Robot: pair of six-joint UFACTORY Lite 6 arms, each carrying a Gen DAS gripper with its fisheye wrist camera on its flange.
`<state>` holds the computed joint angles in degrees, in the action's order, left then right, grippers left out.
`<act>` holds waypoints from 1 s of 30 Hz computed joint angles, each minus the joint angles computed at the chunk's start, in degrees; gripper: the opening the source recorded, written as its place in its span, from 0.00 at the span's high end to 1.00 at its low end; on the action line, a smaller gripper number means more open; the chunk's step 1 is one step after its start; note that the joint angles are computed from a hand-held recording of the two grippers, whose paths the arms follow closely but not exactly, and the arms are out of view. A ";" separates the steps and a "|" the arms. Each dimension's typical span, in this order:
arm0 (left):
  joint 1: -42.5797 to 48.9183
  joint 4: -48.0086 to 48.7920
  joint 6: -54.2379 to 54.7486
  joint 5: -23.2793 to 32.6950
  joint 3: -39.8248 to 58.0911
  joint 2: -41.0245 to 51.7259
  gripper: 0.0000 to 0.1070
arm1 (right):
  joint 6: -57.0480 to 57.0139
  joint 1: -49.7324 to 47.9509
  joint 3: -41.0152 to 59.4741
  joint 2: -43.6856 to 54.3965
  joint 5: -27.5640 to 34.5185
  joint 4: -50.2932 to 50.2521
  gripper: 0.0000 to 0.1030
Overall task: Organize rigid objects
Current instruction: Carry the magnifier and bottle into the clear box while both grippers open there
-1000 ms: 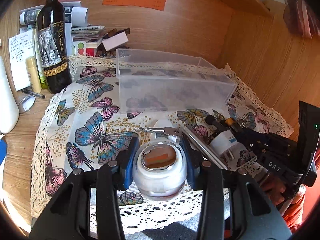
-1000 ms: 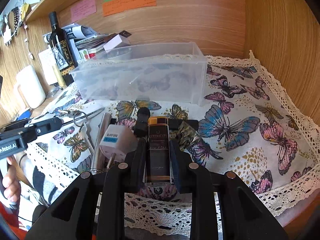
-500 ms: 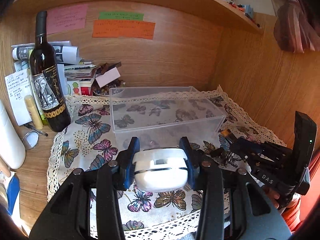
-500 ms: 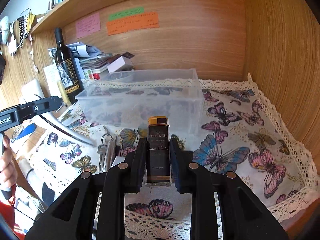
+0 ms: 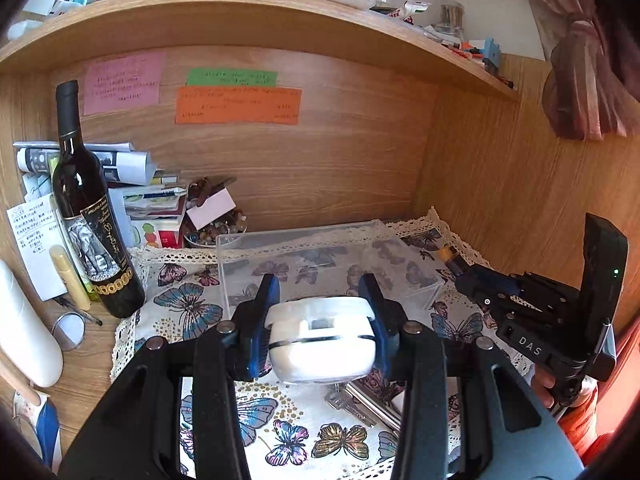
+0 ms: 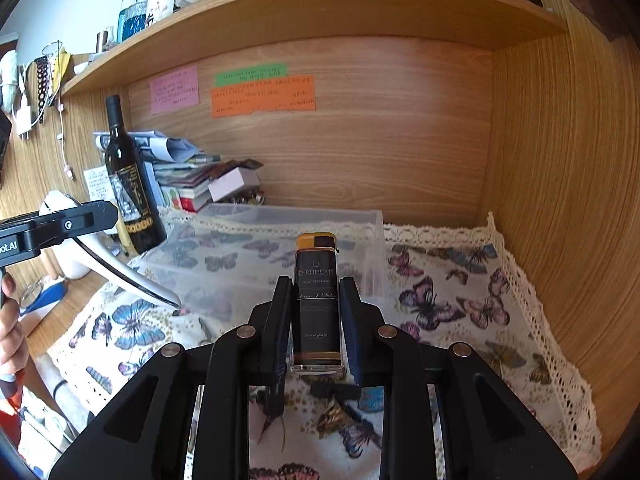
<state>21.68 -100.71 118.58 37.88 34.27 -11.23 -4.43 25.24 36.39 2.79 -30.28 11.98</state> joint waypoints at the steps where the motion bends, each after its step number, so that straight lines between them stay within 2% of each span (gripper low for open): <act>1: -0.21 -0.14 -0.21 0.07 0.79 0.47 0.62 | 0.01 -0.21 1.03 0.36 0.48 -0.38 0.79; 9: -3.13 -3.84 -0.12 -2.09 8.64 7.41 0.62 | 1.57 -1.75 10.76 5.72 4.52 -4.30 0.79; 12: -4.88 -6.73 1.37 -4.39 12.49 11.62 0.62 | 0.37 -1.74 14.23 7.98 5.80 -3.61 0.79; 23: -9.04 -6.56 -0.22 -10.65 27.12 28.58 0.62 | -2.23 -2.60 26.41 18.10 11.80 -2.81 0.79; 30: -12.78 -10.74 2.57 -14.53 32.78 35.80 0.62 | 2.49 -4.11 36.08 27.16 17.18 -8.18 0.79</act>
